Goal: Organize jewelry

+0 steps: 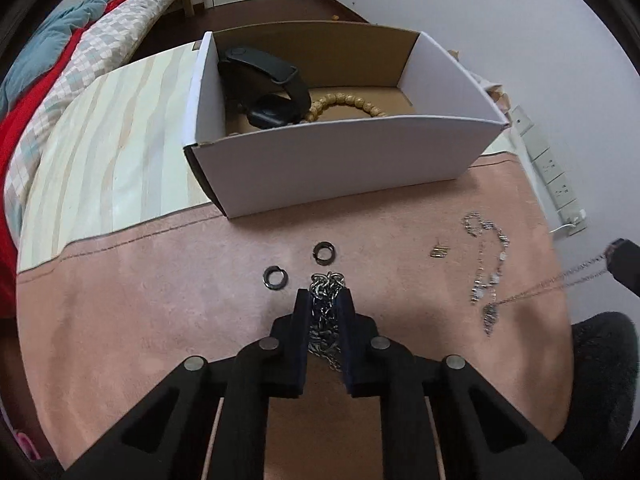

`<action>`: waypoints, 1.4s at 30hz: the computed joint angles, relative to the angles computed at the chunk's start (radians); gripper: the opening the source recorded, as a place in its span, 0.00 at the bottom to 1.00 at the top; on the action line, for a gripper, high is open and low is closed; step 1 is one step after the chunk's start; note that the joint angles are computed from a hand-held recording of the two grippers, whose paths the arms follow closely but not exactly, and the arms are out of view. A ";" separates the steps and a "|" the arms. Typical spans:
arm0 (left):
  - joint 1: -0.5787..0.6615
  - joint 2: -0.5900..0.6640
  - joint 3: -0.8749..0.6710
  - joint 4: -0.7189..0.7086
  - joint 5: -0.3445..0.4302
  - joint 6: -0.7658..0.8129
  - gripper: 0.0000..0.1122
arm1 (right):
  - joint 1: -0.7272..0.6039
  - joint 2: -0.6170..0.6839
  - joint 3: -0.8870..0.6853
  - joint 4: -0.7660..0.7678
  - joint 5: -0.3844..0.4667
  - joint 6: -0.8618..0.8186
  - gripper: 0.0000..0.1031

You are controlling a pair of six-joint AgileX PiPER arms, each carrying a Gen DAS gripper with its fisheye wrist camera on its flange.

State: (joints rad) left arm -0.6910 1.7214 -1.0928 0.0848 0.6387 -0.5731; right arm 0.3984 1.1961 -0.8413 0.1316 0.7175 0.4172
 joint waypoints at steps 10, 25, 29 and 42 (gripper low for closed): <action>0.007 -0.205 -0.018 -0.024 0.047 0.019 0.00 | -0.082 -0.017 -0.083 0.096 0.041 -0.107 0.12; 0.070 -0.071 0.011 -0.256 0.042 0.262 0.04 | -0.098 0.008 -0.143 0.091 0.052 -0.121 0.12; -0.019 -0.032 0.008 -0.106 0.036 0.151 0.04 | -0.130 -0.018 -0.077 0.088 0.050 -0.115 0.12; -0.144 -0.022 -0.030 0.194 0.094 -0.096 0.05 | -0.234 -0.032 0.010 0.139 0.037 -0.181 0.12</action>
State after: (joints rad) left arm -0.8355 1.6996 -1.1233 0.2790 0.7331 -0.6691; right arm 0.1641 1.1636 -0.8313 0.2704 0.7548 0.2364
